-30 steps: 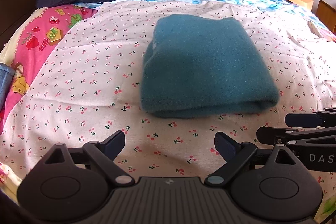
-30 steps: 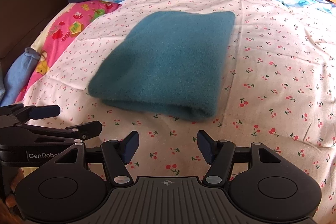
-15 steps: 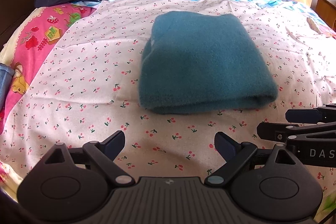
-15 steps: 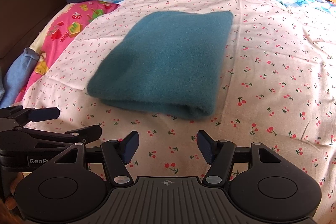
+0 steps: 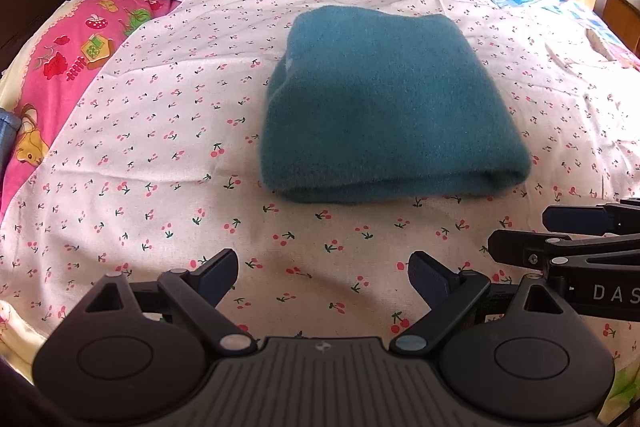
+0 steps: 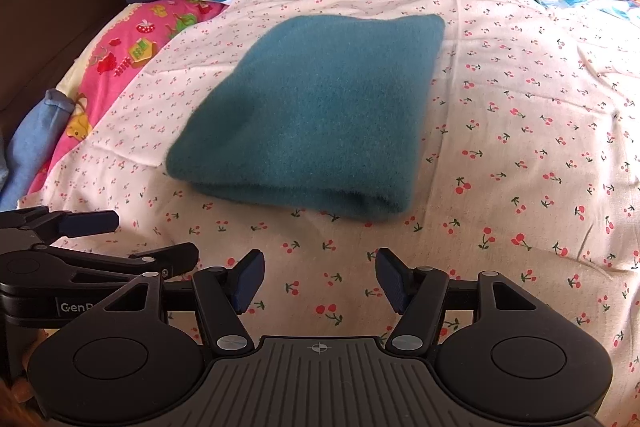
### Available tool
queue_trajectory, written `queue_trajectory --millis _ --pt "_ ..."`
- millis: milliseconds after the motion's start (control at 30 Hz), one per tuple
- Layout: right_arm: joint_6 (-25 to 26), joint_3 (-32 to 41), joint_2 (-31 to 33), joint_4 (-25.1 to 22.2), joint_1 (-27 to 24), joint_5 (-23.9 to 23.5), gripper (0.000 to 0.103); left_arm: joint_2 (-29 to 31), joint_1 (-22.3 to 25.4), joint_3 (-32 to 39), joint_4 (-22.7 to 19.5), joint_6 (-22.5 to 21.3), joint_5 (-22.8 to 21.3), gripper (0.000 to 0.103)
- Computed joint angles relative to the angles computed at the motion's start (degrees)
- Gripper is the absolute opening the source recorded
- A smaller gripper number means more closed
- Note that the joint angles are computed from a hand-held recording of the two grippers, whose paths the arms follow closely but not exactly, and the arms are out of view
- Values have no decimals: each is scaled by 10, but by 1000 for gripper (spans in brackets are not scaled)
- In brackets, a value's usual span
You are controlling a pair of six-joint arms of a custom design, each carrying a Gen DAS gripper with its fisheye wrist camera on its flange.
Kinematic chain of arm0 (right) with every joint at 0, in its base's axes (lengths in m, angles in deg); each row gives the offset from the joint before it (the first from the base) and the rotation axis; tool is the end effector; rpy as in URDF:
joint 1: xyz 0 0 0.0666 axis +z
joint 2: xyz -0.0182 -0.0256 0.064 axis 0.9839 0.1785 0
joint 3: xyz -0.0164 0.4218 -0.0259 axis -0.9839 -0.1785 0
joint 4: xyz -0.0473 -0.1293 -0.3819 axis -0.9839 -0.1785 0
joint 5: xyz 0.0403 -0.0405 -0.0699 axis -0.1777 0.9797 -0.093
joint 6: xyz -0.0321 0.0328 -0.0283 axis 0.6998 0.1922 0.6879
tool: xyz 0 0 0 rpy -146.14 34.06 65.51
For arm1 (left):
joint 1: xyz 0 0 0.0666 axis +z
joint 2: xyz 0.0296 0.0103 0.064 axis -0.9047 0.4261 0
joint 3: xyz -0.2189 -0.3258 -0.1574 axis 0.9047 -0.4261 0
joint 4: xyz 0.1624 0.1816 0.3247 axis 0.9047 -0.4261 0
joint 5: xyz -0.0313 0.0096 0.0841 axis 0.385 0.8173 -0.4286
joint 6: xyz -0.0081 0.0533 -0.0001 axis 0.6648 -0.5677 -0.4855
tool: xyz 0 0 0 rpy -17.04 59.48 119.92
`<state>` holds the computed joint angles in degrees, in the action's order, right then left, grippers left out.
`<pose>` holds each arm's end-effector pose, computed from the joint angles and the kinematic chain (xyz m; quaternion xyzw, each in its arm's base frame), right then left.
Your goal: Fold small clothes
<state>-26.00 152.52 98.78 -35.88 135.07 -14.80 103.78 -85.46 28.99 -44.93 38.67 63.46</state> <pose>0.2882 0.3835 0.3215 0.1674 0.9294 0.0474 0.3254 0.3714 -0.1444 0.3150 0.2843 0.9094 -0.0717 0.2950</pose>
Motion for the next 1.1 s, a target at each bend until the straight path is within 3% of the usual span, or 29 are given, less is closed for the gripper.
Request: queue_trajectory --millis 133,367,1100 --pt "0 2 3 1 0 -2 62 -1 -6 2 -2 -3 -17 97" --pt "6 11 7 -5 3 6 62 -2 7 3 -3 -3 1 97" --pt "2 18 12 -14 6 8 64 -2 7 -1 1 -10 -1 97"
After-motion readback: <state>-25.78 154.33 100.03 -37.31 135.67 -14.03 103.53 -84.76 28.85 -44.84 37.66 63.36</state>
